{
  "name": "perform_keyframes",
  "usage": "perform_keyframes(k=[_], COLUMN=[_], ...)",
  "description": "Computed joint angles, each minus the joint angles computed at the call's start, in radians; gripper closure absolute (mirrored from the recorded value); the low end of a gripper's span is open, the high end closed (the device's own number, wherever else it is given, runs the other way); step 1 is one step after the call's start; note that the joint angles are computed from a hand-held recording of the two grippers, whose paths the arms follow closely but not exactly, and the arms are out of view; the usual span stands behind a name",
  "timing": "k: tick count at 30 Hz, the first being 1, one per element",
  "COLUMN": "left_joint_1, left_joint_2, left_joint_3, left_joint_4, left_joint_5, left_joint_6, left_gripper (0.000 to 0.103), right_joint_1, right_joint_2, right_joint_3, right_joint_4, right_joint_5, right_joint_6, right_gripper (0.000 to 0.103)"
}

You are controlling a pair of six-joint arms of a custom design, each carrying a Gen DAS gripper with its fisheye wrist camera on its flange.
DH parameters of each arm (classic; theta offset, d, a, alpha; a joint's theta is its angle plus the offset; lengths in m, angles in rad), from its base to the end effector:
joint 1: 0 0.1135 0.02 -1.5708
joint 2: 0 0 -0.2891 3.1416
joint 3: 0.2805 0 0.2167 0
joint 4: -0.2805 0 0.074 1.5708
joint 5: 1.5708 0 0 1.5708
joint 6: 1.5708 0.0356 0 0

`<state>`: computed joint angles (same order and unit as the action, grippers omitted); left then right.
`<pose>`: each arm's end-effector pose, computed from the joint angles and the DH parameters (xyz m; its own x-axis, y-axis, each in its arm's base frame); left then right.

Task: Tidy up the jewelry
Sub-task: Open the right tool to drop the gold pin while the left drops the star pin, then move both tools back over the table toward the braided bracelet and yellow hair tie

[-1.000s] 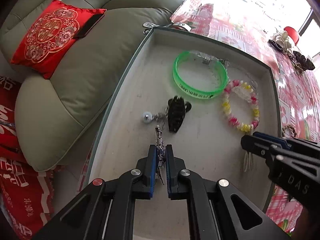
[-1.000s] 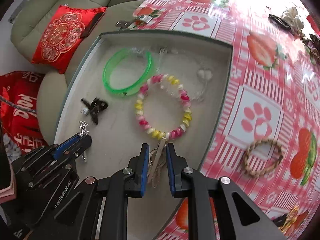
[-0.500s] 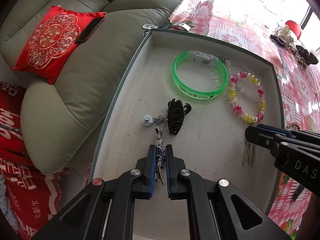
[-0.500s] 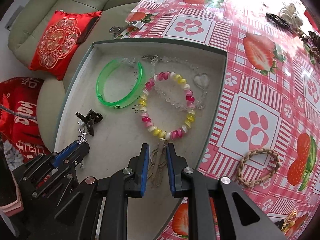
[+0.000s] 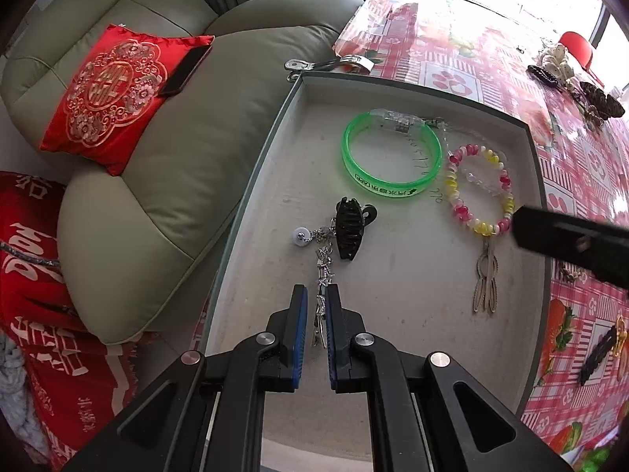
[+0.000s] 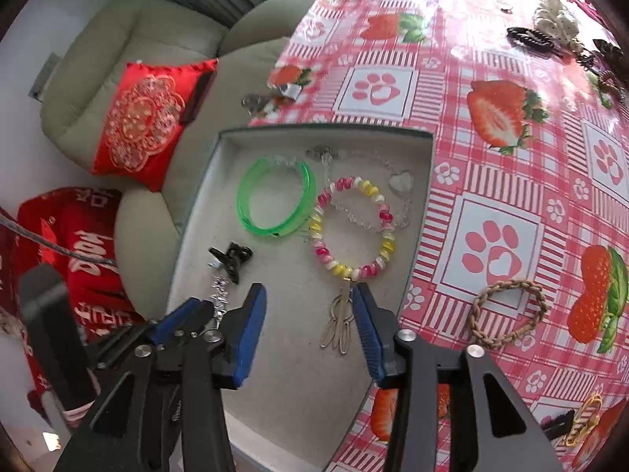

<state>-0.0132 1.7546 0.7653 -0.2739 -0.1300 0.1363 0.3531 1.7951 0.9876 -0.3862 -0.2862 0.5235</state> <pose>0.2705 0.0010 0.1525 -0.9477 0.1473 -0.2832 0.1036 0.9811 0.1635 0.2887 0.1171 0.1858 -0.9701 0.1536 -0.1877 0.0643 0.9092 0.4114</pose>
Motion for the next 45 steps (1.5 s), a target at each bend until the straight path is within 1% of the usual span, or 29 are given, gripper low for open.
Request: perform_keyframes(k=[2,5,11,12,13,14,15,16,20,24,26,27,30,33,41,45], left_joint_1=[-0.004,-0.013,-0.024,-0.023,-0.024,-0.026,-0.029,-0.031,-0.057,-0.097,-0.112,-0.117,-0.138,-0.175,-0.316,-0.381], left_joint_2=[-0.008,-0.020,-0.033,-0.034,-0.036,-0.039,-0.066,-0.085,-0.094,-0.104,-0.099,-0.097,-0.099,-0.109,-0.147,-0.133], left_joint_3=[-0.006,-0.016,-0.020,-0.018,-0.015,-0.014,-0.032,-0.044,-0.030,-0.037,-0.030,-0.028,-0.023,-0.018,0.004,0.026], left_joint_4=[-0.002,-0.003,-0.017,-0.020,-0.027,-0.030,-0.006,0.014,-0.014,-0.016,-0.026,-0.032,-0.057,-0.089,-0.170,-0.204], left_joint_5=[-0.001,-0.003,-0.004,0.000,0.003,0.001,-0.017,-0.020,-0.024,-0.045,-0.047,-0.046,-0.048,-0.053,-0.070,-0.075], left_joint_6=[0.004,0.010,0.000,0.001,0.000,-0.007,-0.025,-0.024,-0.015,-0.014,-0.018,-0.020,-0.025,-0.037,-0.081,-0.111], left_gripper=[0.088,0.088,0.087,0.082,0.065,0.007,0.000,0.000,0.000,0.000,0.000,0.000,0.000,0.000,0.000,0.000], right_joint_1=[-0.014,-0.045,-0.136,-0.158,-0.176,-0.204,-0.237,-0.264,-0.407,-0.535,-0.598,-0.629,-0.709,-0.768,-0.852,-0.884], right_joint_2=[-0.036,-0.087,-0.204,-0.230,-0.250,-0.278,-0.307,-0.329,-0.412,-0.462,-0.479,-0.487,-0.513,-0.535,-0.603,-0.576], right_joint_3=[-0.011,-0.038,-0.099,-0.114,-0.127,-0.145,-0.164,-0.177,-0.226,-0.263,-0.284,-0.293,-0.314,-0.329,-0.326,-0.311], right_joint_4=[-0.006,-0.017,-0.075,-0.089,-0.101,-0.117,-0.133,-0.150,-0.232,-0.290,-0.307,-0.315,-0.338,-0.357,-0.431,-0.491], right_joint_5=[-0.002,-0.008,-0.017,-0.016,-0.014,-0.015,-0.018,-0.021,-0.026,-0.026,-0.034,-0.037,-0.046,-0.055,-0.060,-0.050], right_joint_6=[0.006,0.006,-0.027,-0.037,-0.044,-0.055,-0.067,-0.079,-0.142,-0.198,-0.231,-0.246,-0.287,-0.317,-0.363,-0.401], right_gripper=[0.050,0.045,0.045,0.042,0.033,0.030,0.030,0.030,0.029,0.029,0.026,0.018,0.018,0.017,0.017,0.017])
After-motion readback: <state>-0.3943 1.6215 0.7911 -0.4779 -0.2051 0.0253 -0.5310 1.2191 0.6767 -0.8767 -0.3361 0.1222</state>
